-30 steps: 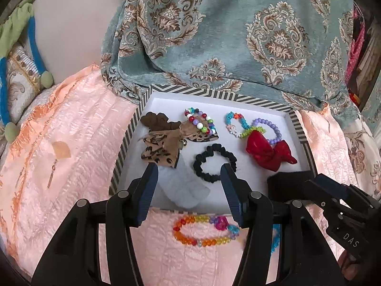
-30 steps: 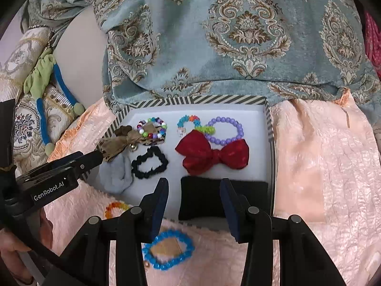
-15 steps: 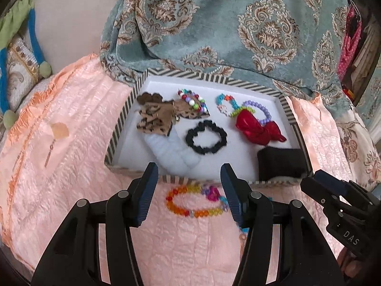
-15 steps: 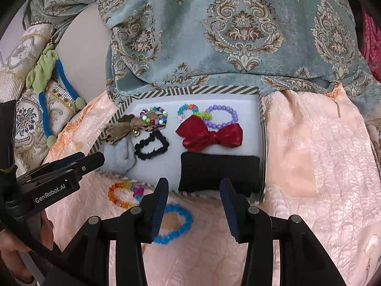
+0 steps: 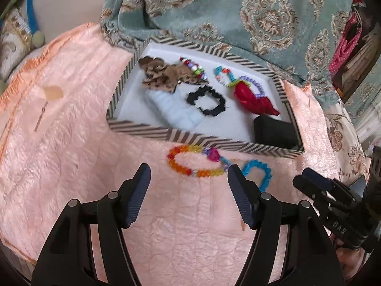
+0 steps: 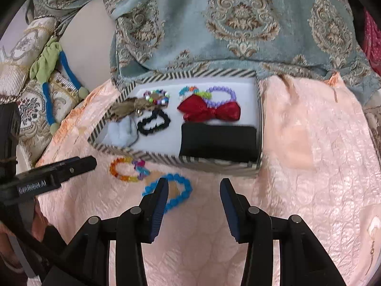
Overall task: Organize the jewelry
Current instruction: 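Grasp the orange bead bracelet with the left tool while the right tool grasps the blue bead bracelet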
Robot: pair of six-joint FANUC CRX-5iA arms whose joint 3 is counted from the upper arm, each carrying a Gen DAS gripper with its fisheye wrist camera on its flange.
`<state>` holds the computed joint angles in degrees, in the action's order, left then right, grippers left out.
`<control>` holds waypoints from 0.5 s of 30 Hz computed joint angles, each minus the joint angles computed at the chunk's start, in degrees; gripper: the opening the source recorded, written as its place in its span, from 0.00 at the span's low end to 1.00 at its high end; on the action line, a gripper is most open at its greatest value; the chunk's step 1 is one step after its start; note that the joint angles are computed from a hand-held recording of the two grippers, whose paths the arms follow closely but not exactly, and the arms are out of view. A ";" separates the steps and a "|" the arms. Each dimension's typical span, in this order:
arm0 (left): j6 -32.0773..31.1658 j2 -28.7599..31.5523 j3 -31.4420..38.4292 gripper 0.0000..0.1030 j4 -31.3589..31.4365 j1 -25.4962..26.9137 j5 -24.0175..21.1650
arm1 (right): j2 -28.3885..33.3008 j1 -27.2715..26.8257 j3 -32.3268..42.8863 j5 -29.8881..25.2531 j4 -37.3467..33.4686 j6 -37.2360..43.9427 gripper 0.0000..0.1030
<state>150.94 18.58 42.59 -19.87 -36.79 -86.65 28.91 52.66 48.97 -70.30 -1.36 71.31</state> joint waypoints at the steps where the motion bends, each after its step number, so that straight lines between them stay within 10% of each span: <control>1: 0.18 -0.26 -0.67 0.65 0.23 0.17 0.25 | -0.05 -0.06 -0.37 -0.25 -0.75 0.67 0.42; 15: 3.06 1.08 -4.76 0.65 1.41 3.41 1.73 | 4.96 0.82 1.73 0.39 -0.17 2.96 0.37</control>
